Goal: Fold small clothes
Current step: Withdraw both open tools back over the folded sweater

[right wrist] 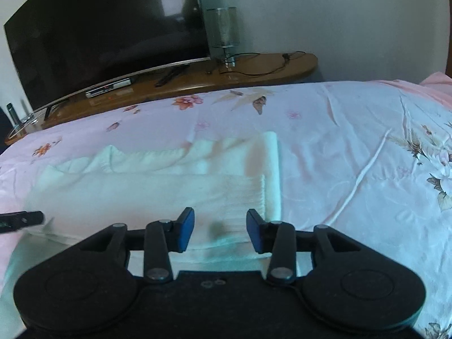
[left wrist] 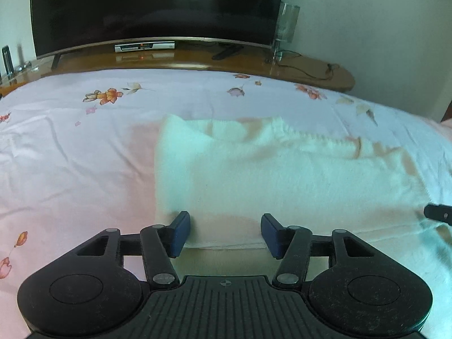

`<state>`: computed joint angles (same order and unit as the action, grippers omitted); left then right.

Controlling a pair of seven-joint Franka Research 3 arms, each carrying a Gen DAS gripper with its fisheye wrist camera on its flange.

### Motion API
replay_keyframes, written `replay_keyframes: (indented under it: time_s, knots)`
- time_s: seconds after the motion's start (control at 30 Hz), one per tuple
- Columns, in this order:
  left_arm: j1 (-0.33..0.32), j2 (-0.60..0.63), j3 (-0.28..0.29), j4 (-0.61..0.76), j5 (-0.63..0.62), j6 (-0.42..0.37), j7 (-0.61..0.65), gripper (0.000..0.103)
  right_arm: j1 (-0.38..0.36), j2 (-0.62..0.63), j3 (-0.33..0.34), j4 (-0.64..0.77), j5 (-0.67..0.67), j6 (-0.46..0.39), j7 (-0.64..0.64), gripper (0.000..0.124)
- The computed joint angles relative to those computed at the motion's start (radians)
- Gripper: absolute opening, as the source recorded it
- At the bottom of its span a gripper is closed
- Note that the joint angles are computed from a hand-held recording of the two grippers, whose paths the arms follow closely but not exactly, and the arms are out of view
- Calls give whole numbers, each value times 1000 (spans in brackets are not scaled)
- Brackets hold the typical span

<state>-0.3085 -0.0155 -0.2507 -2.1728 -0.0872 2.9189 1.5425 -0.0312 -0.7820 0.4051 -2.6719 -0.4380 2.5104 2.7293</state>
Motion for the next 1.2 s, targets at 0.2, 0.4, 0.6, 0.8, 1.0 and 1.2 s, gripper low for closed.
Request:
replay_keyframes:
  time_s: [0.2,0.4,0.6,0.8,1.0,1.2]
  knots:
    - [-2,-41,-3,11,81,-85,-126,56,53,-27,-18,-9,55,-31,-2,41]
    - [-24,-97,0,-30,94,-126,-158,56,85,-105,-16,-22,100,-57,-14,45]
    - [-39,-128,-14,-76,159,-149,-215,57,127,-140,-15,-44,147,-71,-59,49]
    - [-48,-202,-18,-136,240,-167,-298,57,198,-150,-49,-78,232,-88,-121,48]
    - [-72,-284,-10,-204,254,-203,-319,57,228,-215,-35,-93,273,-86,-156,53]
    - [-119,-369,25,-291,221,-195,-263,57,258,-299,26,-107,321,-147,-98,53]
